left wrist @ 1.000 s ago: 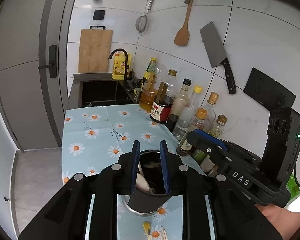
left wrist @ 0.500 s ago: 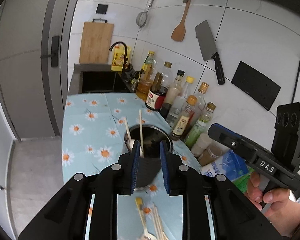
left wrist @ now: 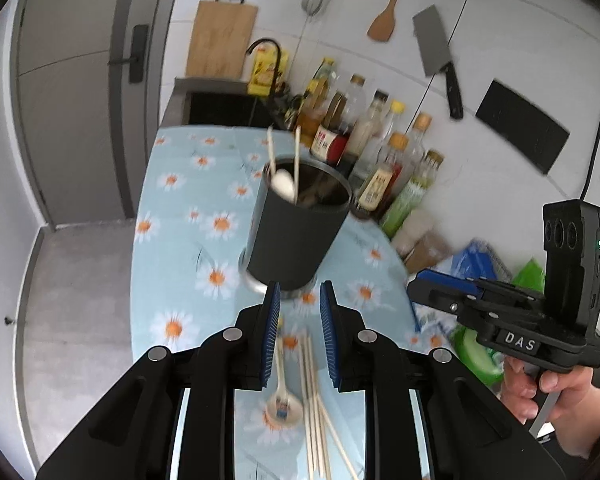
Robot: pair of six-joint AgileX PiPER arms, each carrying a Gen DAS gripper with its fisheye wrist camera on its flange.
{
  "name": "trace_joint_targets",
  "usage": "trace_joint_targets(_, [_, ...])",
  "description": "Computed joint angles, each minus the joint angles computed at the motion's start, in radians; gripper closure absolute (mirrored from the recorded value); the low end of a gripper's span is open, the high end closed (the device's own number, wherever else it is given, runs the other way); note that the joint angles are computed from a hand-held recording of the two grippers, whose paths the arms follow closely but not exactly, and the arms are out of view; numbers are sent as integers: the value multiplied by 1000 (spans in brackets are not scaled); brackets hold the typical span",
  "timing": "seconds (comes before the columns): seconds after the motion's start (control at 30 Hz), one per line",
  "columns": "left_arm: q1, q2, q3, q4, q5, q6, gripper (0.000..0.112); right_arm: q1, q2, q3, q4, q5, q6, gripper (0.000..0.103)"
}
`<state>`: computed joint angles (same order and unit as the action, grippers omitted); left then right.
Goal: Organize utensils
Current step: 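Withdraw both tools back down toward the remaining utensils, then grasp a single chopstick with the right tool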
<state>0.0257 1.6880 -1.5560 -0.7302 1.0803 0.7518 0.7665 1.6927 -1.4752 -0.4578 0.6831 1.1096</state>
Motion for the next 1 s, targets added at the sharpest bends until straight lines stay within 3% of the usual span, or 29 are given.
trace_joint_targets(0.33, [-5,-162,314,146,-94,-78,93,25,-44,186,225,-76,-50,76])
trace_joint_targets(0.5, [2,-234,445,193,-119,-95,92,45,7,182,410,-32,-188,76])
trace_joint_targets(0.67, [21,-258,487,237,-95,-103,92,30,65,162,631,-5,-289,76])
trace_joint_targets(0.77, [47,-264,497,232,-78,-58,85,44,132,78,623,71,-248,76])
trace_joint_targets(1.0, [125,-160,444,198,-13,126,85,57,302,-146,611,285,-157,76])
